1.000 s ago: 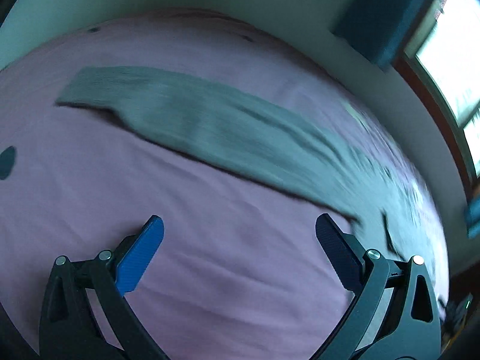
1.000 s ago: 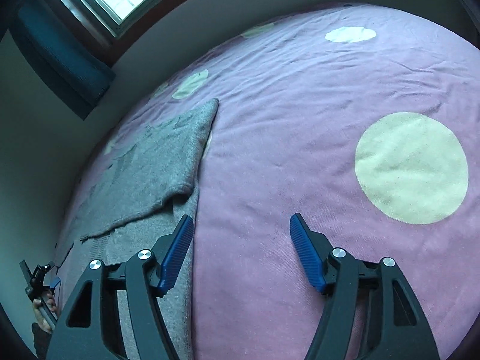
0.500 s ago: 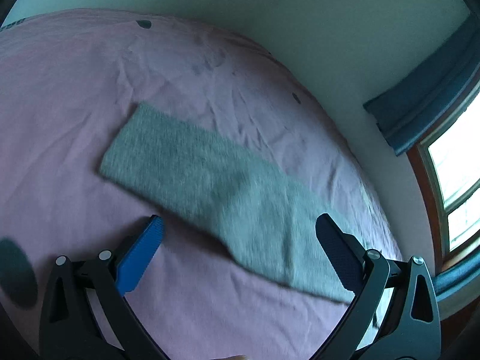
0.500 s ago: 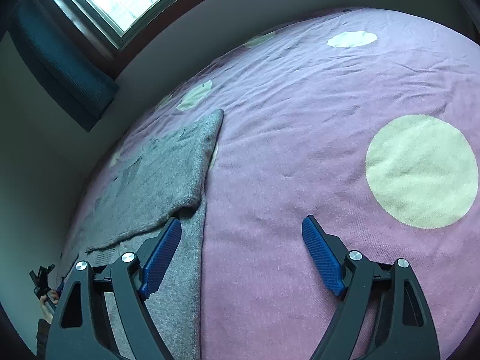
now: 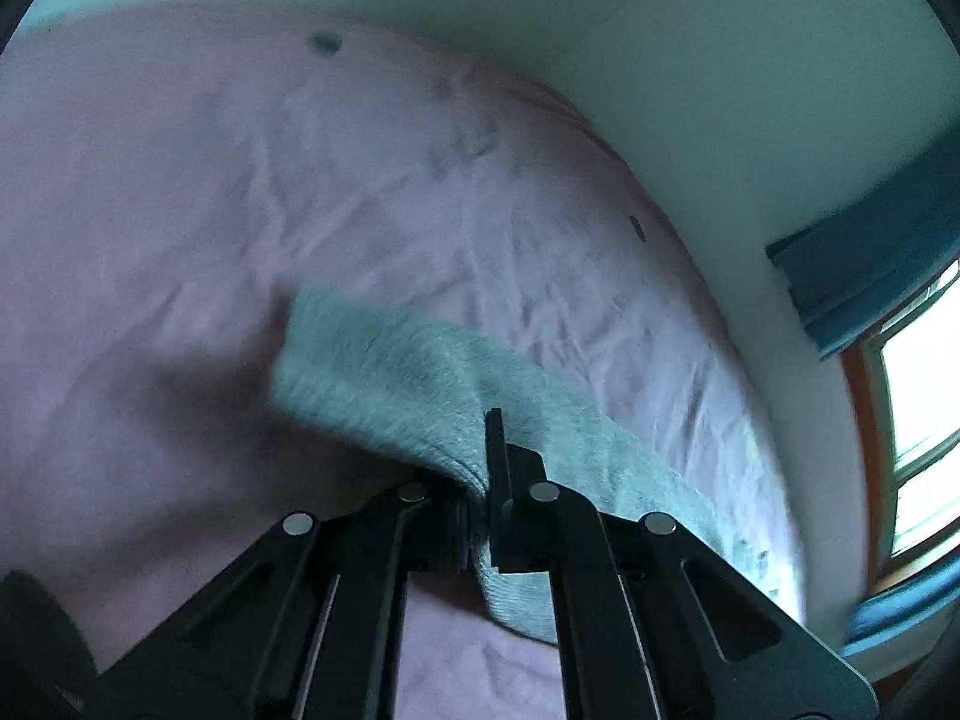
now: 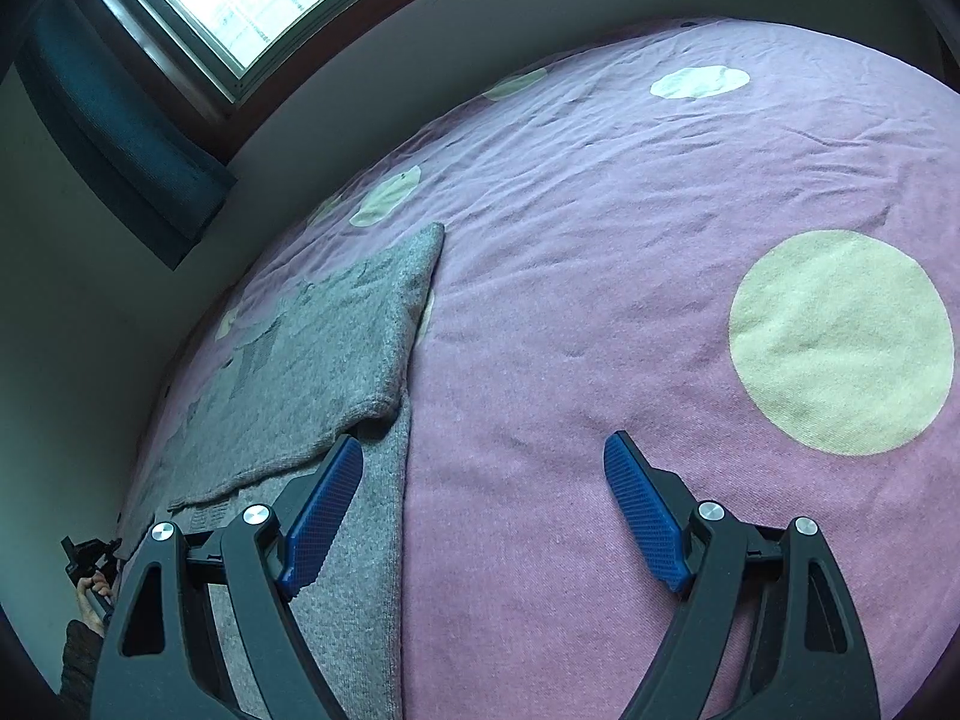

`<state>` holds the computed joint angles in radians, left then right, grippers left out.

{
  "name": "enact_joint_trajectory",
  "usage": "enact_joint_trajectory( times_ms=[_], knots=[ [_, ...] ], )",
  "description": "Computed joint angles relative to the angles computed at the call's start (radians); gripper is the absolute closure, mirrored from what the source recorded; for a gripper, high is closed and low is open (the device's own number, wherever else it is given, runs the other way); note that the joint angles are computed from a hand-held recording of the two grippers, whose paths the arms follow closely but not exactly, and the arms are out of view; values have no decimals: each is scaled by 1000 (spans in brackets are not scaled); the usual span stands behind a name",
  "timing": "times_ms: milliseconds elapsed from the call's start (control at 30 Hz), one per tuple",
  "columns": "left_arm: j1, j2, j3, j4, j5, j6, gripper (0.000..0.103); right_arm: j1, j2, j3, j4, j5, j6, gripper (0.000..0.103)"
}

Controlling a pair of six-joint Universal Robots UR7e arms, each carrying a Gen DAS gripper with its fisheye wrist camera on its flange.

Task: Fold small clothes
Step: 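Fold the sleeve across the sweater body with the left gripper and release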

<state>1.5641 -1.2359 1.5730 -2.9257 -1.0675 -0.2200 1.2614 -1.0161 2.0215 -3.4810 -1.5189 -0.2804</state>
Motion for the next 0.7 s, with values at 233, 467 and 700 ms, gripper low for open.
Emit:
enact_joint_trajectory(
  times_ms=[233, 467, 700],
  knots=[
    [-209, 46, 32, -102, 105, 279, 100, -2, -2, -4, 10, 6, -1, 21],
    [-383, 175, 16, -149, 158, 460, 100, -5, -4, -5, 14, 14, 2, 21],
    [-484, 341, -20, -107, 147, 511, 100, -12, -8, -6, 21, 35, 7, 21]
  ],
)
